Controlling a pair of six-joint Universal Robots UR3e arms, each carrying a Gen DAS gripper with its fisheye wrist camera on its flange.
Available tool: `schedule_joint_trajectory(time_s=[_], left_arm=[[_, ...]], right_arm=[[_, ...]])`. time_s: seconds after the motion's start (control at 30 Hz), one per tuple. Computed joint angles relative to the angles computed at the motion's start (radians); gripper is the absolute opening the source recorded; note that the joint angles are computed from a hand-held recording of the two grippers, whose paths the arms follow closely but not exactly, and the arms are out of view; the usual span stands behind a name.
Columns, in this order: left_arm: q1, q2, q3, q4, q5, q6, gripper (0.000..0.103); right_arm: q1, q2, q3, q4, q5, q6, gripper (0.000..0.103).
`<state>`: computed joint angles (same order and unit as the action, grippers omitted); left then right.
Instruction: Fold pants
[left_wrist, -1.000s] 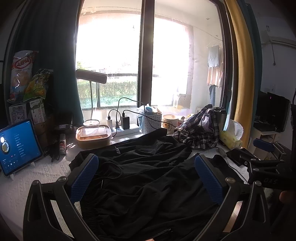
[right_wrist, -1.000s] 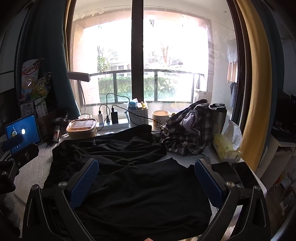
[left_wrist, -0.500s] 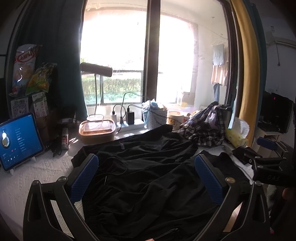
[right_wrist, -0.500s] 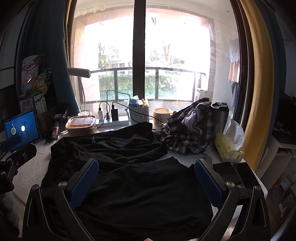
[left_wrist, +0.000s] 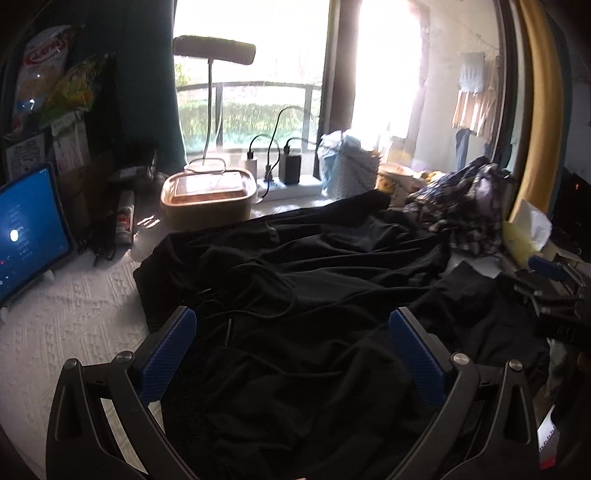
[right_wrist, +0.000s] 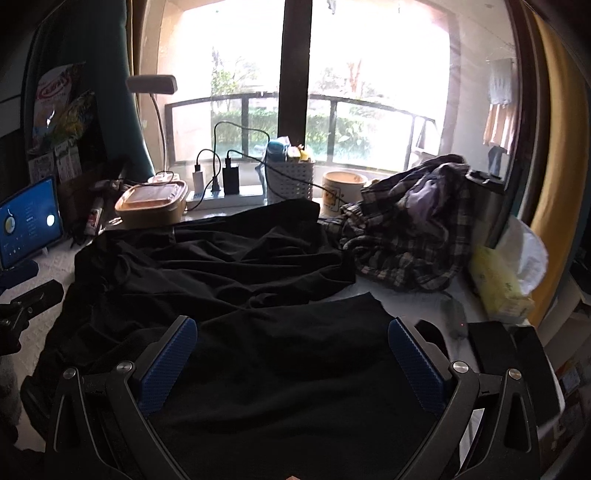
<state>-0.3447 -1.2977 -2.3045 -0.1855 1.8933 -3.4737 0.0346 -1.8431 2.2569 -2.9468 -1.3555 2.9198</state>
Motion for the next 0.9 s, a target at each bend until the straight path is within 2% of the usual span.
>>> schedule_joint_trajectory(time_s=[0.1, 0.2, 0.33, 0.47, 0.53, 0.67, 0.73, 0.9], left_arm=[[0.082, -0.004, -0.002, -0.013, -0.051, 0.037, 0.103], [0.18, 0.03, -0.004, -0.058, -0.102, 0.083, 0.103], [0.321, 0.041, -0.002, -0.093, -0.162, 0.136, 0.103], [0.468, 0.022, 0.004, -0.105, -0.265, 0.171, 0.103], [0.516, -0.017, 0.026, -0.102, -0.304, 0.19, 0.103], [0.561, -0.111, 0.086, -0.108, -0.34, 0.214, 0.102], [0.585, -0.143, 0.104, -0.109, -0.382, 0.22, 0.102], [0.603, -0.207, 0.152, -0.153, -0.419, 0.225, 0.102]], right_arm=[[0.003, 0.135, -0.082, -0.049, 0.002, -0.003, 0.103], [-0.01, 0.243, -0.185, -0.036, 0.023, -0.01, 0.101], [-0.027, 0.365, -0.35, 0.057, 0.04, -0.023, 0.086], [-0.031, 0.489, -0.544, 0.201, 0.044, -0.058, 0.076], [-0.032, 0.555, -0.641, 0.266, 0.042, -0.059, 0.065], [-0.037, 0.689, -0.846, 0.401, 0.029, -0.056, 0.06], [-0.033, 0.728, -0.897, 0.418, 0.018, -0.062, 0.057], [-0.021, 0.817, -1.022, 0.528, 0.009, -0.095, 0.056]])
